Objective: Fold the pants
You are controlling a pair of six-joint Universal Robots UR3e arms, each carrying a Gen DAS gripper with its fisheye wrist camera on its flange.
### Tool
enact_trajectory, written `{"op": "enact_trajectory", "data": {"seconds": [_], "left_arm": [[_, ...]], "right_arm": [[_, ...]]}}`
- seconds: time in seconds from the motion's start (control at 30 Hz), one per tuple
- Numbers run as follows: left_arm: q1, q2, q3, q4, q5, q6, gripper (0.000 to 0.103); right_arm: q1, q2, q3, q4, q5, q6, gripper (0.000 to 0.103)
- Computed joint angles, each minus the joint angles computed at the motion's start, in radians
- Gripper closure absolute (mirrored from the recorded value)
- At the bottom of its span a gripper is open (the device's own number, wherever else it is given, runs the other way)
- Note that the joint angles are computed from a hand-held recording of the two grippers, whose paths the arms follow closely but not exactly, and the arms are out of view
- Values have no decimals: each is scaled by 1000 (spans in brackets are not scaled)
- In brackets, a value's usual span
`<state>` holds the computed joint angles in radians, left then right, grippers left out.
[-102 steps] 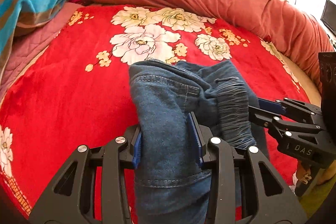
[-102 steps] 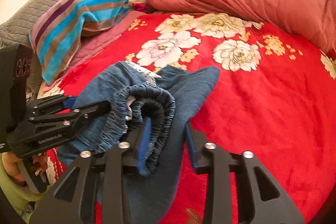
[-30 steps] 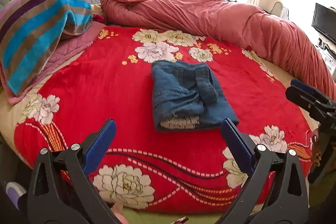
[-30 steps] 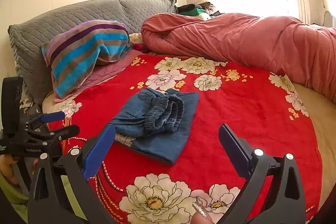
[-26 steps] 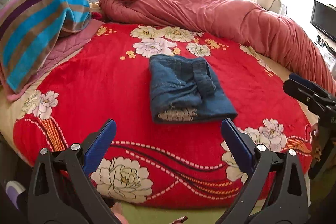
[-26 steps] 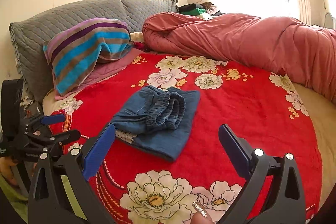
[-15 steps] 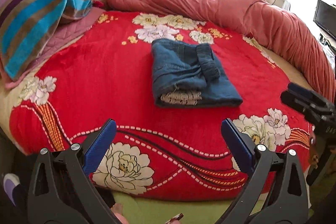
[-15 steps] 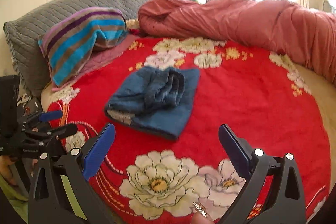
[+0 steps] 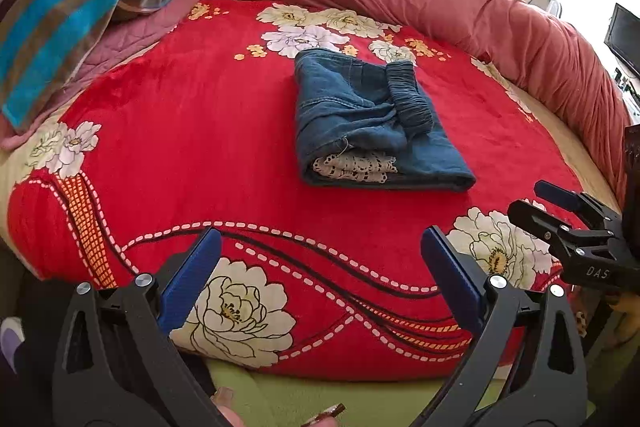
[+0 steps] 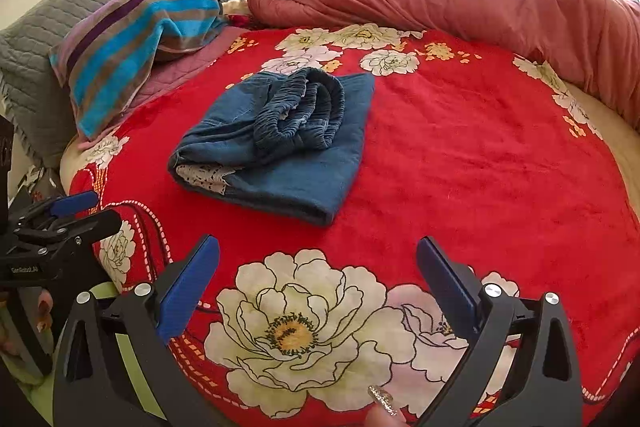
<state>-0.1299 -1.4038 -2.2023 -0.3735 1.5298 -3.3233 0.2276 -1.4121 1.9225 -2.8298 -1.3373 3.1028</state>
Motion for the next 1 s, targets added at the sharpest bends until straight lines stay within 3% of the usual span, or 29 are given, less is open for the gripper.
{"op": "enact_trajectory", "data": {"seconds": [1.0], "left_arm": [[-7, 6, 11, -13, 31, 6, 10]], "right_arm": [[-2, -12, -19, 25, 2, 0, 5]]}}
